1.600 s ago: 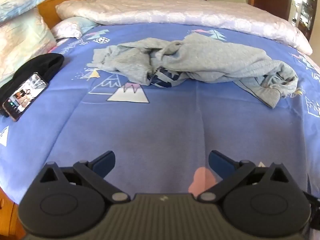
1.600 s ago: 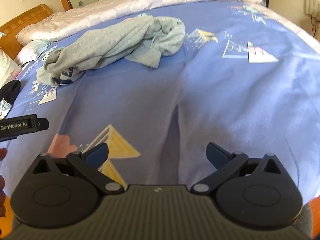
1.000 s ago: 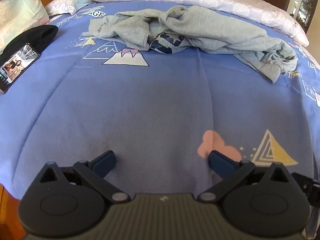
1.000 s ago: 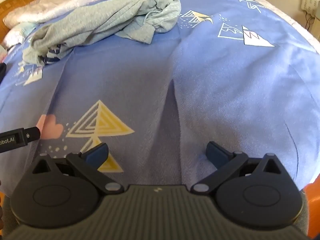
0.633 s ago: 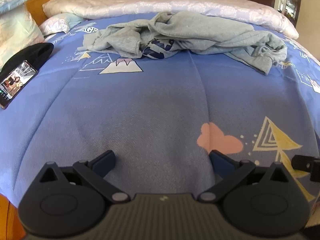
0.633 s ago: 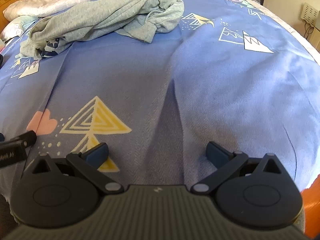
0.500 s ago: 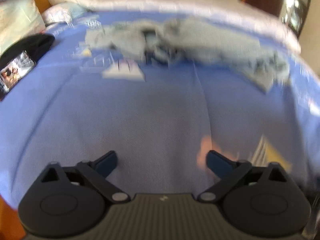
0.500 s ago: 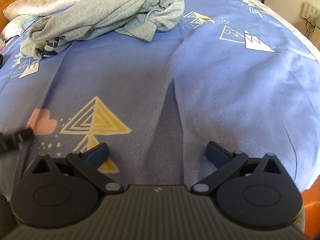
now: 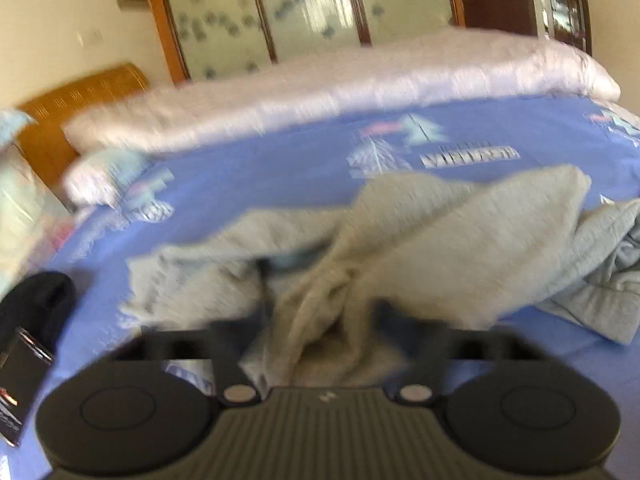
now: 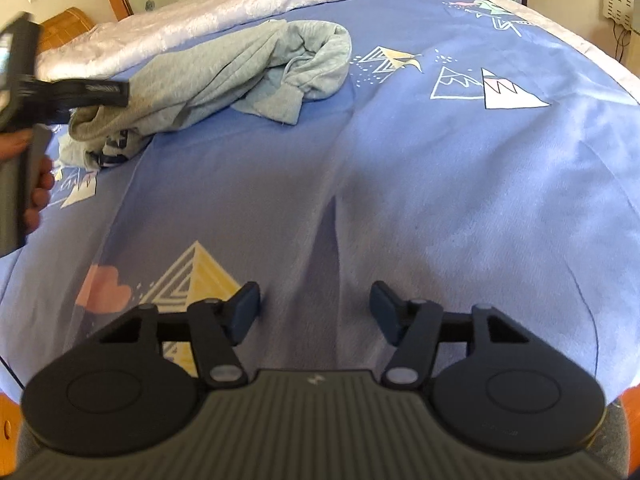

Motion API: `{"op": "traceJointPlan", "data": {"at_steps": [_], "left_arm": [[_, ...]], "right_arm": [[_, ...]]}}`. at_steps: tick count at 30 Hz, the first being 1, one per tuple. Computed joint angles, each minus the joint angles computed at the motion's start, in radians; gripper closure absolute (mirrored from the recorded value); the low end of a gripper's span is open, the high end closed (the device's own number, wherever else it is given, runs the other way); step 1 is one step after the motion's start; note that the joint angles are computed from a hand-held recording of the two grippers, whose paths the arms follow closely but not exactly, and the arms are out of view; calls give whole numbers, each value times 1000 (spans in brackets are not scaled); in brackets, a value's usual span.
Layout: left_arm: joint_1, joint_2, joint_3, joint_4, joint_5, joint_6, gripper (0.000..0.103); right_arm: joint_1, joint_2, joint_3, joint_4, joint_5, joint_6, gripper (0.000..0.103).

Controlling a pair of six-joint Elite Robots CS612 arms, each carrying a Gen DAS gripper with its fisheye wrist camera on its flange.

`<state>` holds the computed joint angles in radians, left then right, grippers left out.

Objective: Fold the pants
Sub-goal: 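Grasp the grey garment edge with the right gripper while the left gripper grasps another edge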

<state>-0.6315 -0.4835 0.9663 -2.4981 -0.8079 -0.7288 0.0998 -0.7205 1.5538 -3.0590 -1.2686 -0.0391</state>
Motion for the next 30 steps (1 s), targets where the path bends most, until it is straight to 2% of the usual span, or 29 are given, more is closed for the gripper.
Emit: {"op": "traceJointPlan", "data": {"at_steps": [1, 2, 4, 5, 7, 10, 12, 14, 16, 17, 18, 20, 23, 25, 26, 28, 29, 30], "left_arm": [[5, -11, 22, -51, -68, -1, 94], [1, -27, 65, -118, -93, 7, 94], [-18, -46, 127, -262, -112, 99, 95], [-24, -58, 160, -334, -144, 129, 95], [-38, -87, 240, -523, -272, 171, 95], [-61, -110, 324, -728, -430, 259, 95], [-67, -119, 362, -810, -547, 283, 94], [-59, -127, 401, -880, -706, 289, 91], [-58, -142, 445, -937, -779, 319, 85], [-57, -149, 467, -965, -785, 336, 78], [-58, -158, 490, -994, -777, 346, 70], [-51, -177, 533, -1039, -718, 325, 64], [-35, -206, 572, -1023, -597, 206, 64], [-16, -224, 580, -952, -492, 106, 61], [-8, -228, 575, -915, -446, 67, 54], [12, -231, 543, -786, -344, -17, 44], [24, -231, 524, -716, -307, -55, 37], [38, -224, 500, -657, -279, -79, 28]], "right_arm": [[1, 2, -3, -4, 0, -1, 42], [0, 4, -6, -11, 1, -2, 43], [-1, 7, -14, -26, 10, -2, 44], [-2, 9, -20, -30, 20, 1, 45], [-8, 12, -34, -40, 60, 31, 46], [-26, 17, -54, -57, 156, 130, 46], [-38, 23, -73, -54, 220, 192, 46], [-42, 30, -98, -52, 252, 225, 45], [-44, 36, -112, -73, 267, 260, 44], [-43, 39, -119, -80, 277, 266, 44], [-39, 41, -129, -65, 287, 246, 36], [-26, 50, -150, -19, 277, 181, 24], [2, 75, -189, 61, 220, 119, 20], [17, 93, -223, 169, 201, 93, 21], [24, 100, -236, 219, 187, 78, 27], [34, 103, -227, 195, 145, 37, 57], [35, 100, -222, 183, 138, 0, 88], [31, 98, -217, 170, 146, -3, 88]]}}
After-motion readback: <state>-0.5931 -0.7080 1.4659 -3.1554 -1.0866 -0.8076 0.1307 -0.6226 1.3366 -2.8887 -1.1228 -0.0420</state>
